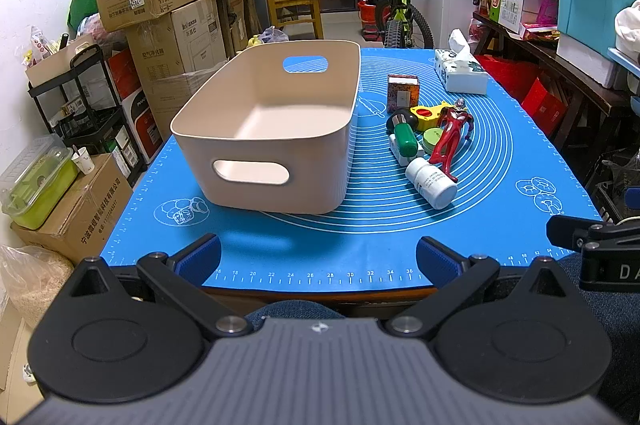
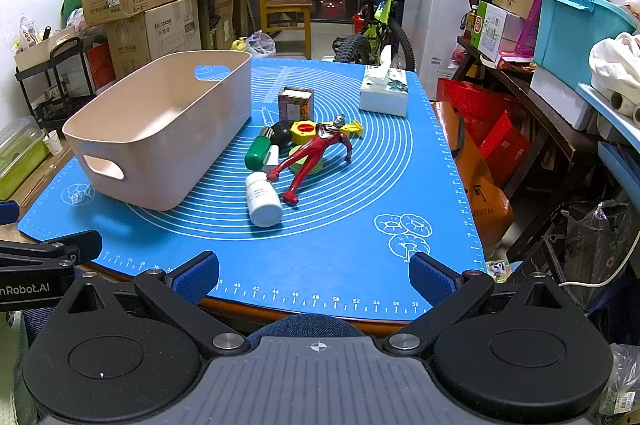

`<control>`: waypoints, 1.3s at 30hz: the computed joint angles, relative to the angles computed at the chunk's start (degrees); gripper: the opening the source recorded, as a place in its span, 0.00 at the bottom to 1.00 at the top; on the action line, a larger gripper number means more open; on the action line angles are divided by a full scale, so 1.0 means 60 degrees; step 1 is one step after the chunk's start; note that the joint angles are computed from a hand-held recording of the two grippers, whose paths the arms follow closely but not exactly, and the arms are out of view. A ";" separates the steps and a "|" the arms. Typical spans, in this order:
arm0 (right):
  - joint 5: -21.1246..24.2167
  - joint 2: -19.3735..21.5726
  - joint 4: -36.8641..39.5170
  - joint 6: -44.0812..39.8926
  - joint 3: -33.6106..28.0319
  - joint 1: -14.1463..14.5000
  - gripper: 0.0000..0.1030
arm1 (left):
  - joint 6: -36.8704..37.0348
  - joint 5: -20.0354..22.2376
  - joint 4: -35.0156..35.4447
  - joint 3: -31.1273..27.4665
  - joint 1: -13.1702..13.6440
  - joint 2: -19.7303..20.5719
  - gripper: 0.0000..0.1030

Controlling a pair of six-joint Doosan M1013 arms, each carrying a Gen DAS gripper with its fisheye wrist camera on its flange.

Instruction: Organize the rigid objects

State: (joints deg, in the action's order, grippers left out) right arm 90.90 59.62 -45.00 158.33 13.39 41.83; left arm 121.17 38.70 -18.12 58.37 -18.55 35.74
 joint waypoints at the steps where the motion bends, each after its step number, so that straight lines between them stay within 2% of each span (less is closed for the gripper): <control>1: 0.0002 0.0005 0.0001 -0.0003 -0.0009 0.0000 0.98 | 0.0000 0.0000 0.0000 0.0000 0.0000 0.0000 1.00; 22: -0.0012 -0.0036 0.0014 0.0041 0.0079 0.0003 0.98 | -0.0034 -0.0008 0.0045 -0.0035 0.0013 -0.0027 1.00; 27: -0.0175 -0.0340 0.0048 0.0344 0.0637 0.0015 0.98 | -0.0077 0.0039 0.0061 -0.0069 0.0020 -0.0028 1.00; 31: -0.0327 -0.0492 0.0248 0.0360 0.0807 -0.0026 0.98 | -0.0656 0.0707 0.0350 -0.0657 0.0084 0.0124 1.00; 34: -0.0365 -0.0385 0.0223 0.0089 0.0442 -0.0057 0.98 | -0.0952 0.1051 0.0297 -0.1150 0.0169 0.0299 1.00; 37: -0.0397 -0.0282 0.0125 -0.0153 0.0060 -0.0096 0.98 | -0.1263 0.1034 0.0737 -0.1671 0.0144 0.0487 1.00; 39: -0.0282 -0.0034 0.0000 -0.0496 -0.0561 -0.0137 0.98 | -0.1393 0.1202 0.0828 -0.2151 0.0168 0.0677 1.00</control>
